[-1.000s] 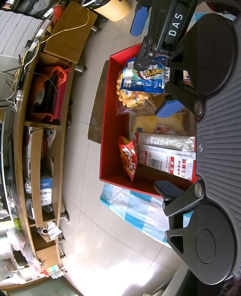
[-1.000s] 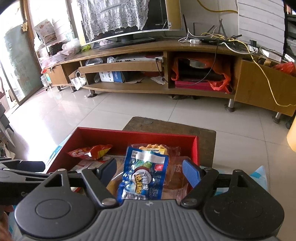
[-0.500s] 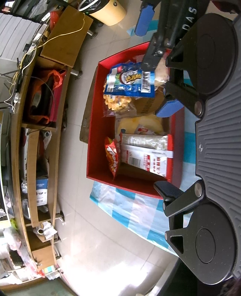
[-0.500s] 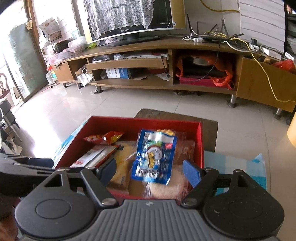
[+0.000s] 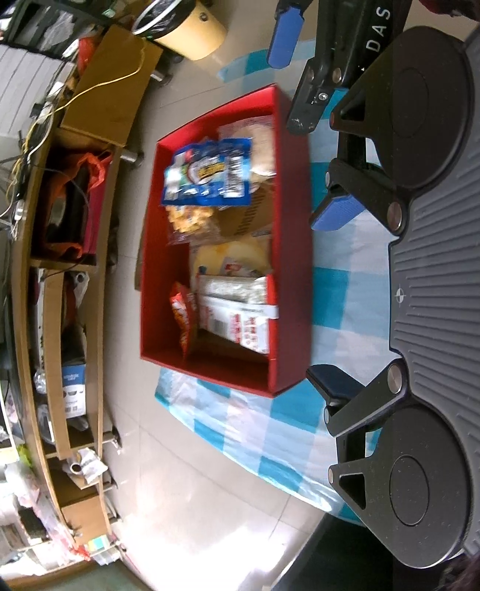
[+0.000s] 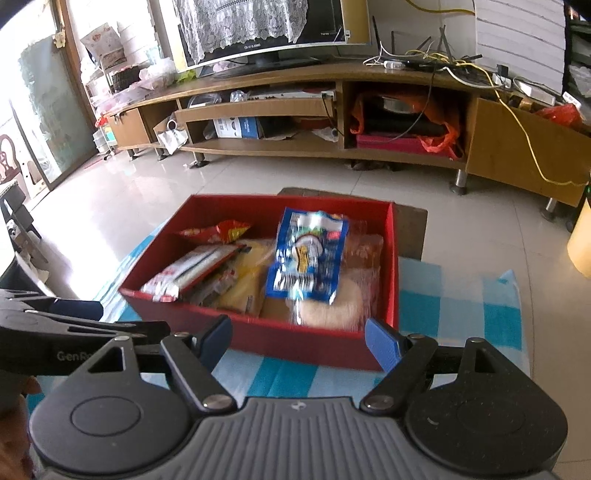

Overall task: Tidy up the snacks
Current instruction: 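Withdraw both open tools from the box toward the remaining snacks, then grasp the white shredded-squid pack with the left tool while the right tool grasps the white jerky pack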

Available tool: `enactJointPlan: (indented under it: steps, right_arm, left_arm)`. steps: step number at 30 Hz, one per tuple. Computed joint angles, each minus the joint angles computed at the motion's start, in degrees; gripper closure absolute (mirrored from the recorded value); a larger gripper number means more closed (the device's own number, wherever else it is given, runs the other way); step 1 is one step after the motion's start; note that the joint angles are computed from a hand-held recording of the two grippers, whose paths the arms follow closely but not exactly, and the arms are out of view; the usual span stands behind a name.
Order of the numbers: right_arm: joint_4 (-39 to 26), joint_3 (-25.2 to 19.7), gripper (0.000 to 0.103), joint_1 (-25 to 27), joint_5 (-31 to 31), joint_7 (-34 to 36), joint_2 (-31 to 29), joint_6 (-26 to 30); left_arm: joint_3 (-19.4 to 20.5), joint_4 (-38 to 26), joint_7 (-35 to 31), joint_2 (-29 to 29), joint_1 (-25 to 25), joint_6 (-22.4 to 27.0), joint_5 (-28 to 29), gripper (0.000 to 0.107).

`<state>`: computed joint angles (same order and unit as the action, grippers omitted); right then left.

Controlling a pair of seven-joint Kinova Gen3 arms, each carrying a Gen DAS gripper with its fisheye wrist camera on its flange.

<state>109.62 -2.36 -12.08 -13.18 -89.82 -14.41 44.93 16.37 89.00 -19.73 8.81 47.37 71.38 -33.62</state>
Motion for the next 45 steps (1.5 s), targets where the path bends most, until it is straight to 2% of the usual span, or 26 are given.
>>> enactJointPlan:
  steps: [14,16,19,24,30,33,36,38,42,45]
  right_arm:
    - [5.9,0.2,0.027,-1.0,0.3,0.7,-8.0,10.4]
    - [6.7,1.4,0.027,-1.9,-1.1,2.8,-8.7,12.4]
    - [8.2,5.8,0.027,-3.6,-5.1,9.0,-8.9,15.7]
    - [9.9,7.3,0.027,-3.1,-5.7,18.5,-9.8,19.3]
    - [10.7,5.4,0.027,-3.5,-5.2,28.1,-8.1,19.6]
    - [11.0,2.5,0.027,-3.5,-4.1,30.6,-6.6,17.0]
    - [11.4,-0.6,0.026,-3.1,-2.3,28.8,-4.7,13.1]
    - [11.1,-0.8,0.025,-2.6,-3.0,27.7,-3.3,11.9]
    - [9.9,-1.8,0.023,-1.8,-2.3,22.0,-2.2,12.9]
    - [10.3,-0.1,0.018,-1.6,-4.2,20.7,-2.7,13.8]
  left_arm:
    - [3.8,5.8,1.2,-2.8,3.1,1.1,4.6,0.023]
    - [4.4,6.8,1.9,-3.6,3.4,1.2,5.3,0.023]
    - [5.2,7.9,2.5,-4.1,3.7,1.9,5.9,0.023]
    - [6.3,9.5,3.5,-4.6,4.2,2.9,7.2,0.023]
    - [6.9,10.0,3.4,-5.3,3.8,2.1,9.3,0.023]
    - [7.0,9.8,3.7,-5.1,3.9,2.2,9.4,0.022]
    - [7.0,9.8,3.8,-4.7,4.0,2.3,9.6,0.022]
    - [6.8,10.1,3.5,-4.9,3.9,1.9,10.0,0.022]
    - [6.6,11.1,2.7,-5.6,3.2,0.4,11.0,0.022]
    - [6.7,11.5,1.7,-5.9,2.5,-0.6,11.9,0.022]
